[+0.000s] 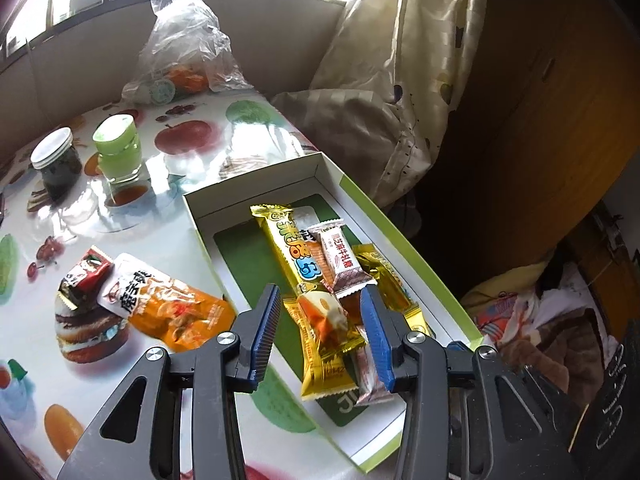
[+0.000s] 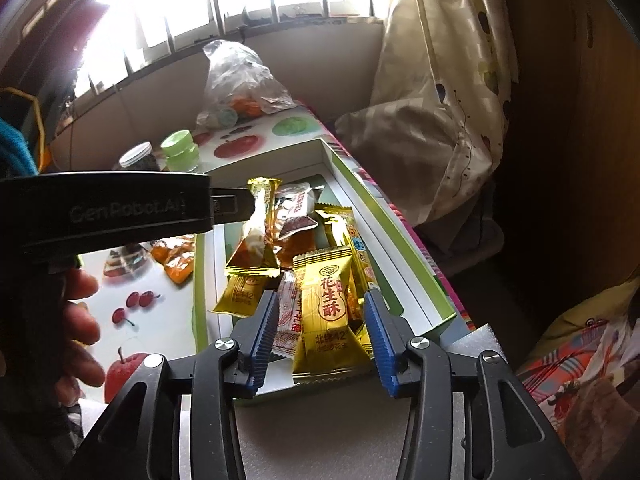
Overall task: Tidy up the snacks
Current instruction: 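Open both grippers to release the two candies into the box, then withdraw both open grippers from the box toward the remaining snacks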
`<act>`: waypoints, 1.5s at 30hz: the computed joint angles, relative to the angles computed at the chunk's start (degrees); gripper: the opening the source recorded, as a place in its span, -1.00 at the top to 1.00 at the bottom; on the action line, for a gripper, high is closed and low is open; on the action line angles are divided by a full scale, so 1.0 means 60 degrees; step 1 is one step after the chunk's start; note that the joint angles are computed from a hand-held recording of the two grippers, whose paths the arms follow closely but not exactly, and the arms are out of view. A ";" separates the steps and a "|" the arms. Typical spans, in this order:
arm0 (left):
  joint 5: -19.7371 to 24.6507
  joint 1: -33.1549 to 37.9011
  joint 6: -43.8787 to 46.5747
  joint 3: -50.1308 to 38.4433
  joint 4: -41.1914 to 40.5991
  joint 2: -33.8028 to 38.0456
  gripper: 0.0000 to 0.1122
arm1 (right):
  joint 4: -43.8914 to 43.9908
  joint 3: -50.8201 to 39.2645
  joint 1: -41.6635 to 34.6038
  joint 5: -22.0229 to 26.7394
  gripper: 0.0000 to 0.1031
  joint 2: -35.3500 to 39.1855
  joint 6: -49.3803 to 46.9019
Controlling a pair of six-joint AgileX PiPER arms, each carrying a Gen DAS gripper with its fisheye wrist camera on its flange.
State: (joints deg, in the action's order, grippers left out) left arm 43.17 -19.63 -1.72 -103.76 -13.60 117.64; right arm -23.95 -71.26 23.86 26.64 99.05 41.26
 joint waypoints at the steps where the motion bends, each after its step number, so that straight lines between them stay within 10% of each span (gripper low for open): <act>1: -0.0053 0.0026 0.0042 0.0134 -0.0041 -0.0110 0.23 | -0.0100 0.0020 0.0029 0.0012 0.15 -0.0024 0.0080; 45: -0.1691 0.3000 0.1856 0.4206 -0.1390 -0.3389 0.23 | -0.1650 -0.0830 0.1304 0.1427 0.13 0.0236 0.1353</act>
